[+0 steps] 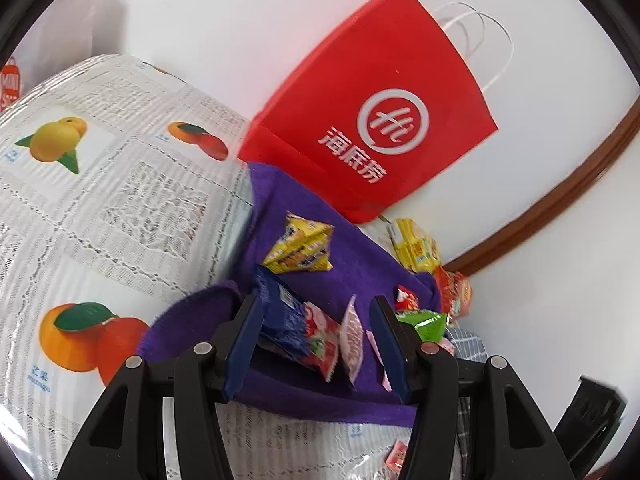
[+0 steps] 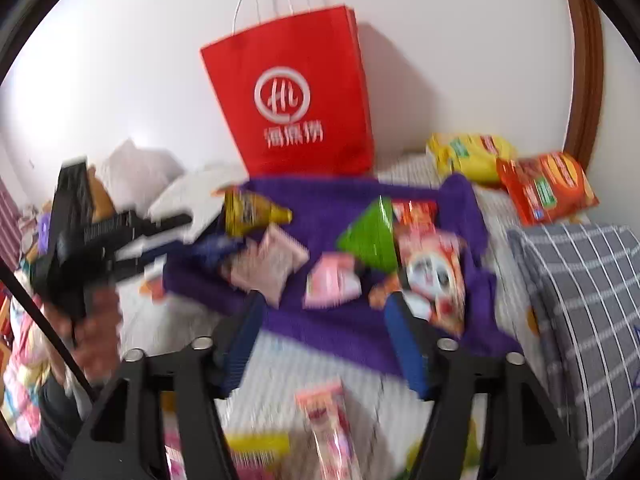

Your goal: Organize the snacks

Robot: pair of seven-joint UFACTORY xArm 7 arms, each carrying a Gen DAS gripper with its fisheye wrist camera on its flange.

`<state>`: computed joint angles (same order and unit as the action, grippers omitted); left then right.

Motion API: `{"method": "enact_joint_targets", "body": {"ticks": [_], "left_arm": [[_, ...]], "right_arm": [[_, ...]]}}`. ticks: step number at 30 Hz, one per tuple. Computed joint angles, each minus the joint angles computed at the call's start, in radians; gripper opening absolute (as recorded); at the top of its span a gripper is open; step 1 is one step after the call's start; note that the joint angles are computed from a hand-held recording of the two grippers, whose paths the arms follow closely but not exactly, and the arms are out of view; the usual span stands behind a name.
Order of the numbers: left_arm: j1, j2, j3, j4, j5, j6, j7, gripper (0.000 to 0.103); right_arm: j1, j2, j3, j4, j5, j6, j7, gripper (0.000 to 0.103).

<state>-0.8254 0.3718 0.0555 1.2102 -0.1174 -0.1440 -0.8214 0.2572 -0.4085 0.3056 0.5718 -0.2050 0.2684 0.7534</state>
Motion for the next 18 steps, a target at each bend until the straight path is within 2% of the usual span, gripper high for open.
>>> {"method": "enact_joint_targets", "body": {"ticks": [3, 7, 10, 12, 15, 18], "left_arm": [[-0.015, -0.003, 0.013, -0.002, 0.002, -0.001, 0.000, 0.053], [0.036, -0.008, -0.045, -0.010, 0.000, -0.022, 0.010, 0.053], [0.136, -0.008, -0.151, -0.017, 0.007, -0.037, 0.024, 0.053], [0.176, -0.009, -0.192, -0.025, 0.003, -0.049, 0.024, 0.053], [0.251, -0.015, -0.268, -0.045, 0.010, -0.076, 0.019, 0.053], [0.274, -0.019, -0.291, -0.056, 0.011, -0.091, 0.012, 0.053]], "right_arm": [[0.002, -0.044, 0.032, -0.046, -0.009, 0.059, 0.037, 0.067], [0.108, -0.028, -0.044, -0.092, 0.094, 0.045, -0.025, 0.066], [0.101, -0.010, -0.014, -0.104, 0.085, 0.055, -0.011, 0.057], [0.097, 0.016, -0.004, -0.105, 0.089, 0.066, 0.015, 0.044], [0.040, -0.006, 0.059, -0.125, 0.012, 0.047, 0.109, 0.038], [-0.003, -0.008, 0.111, -0.116, -0.073, 0.064, 0.176, 0.037]]}}
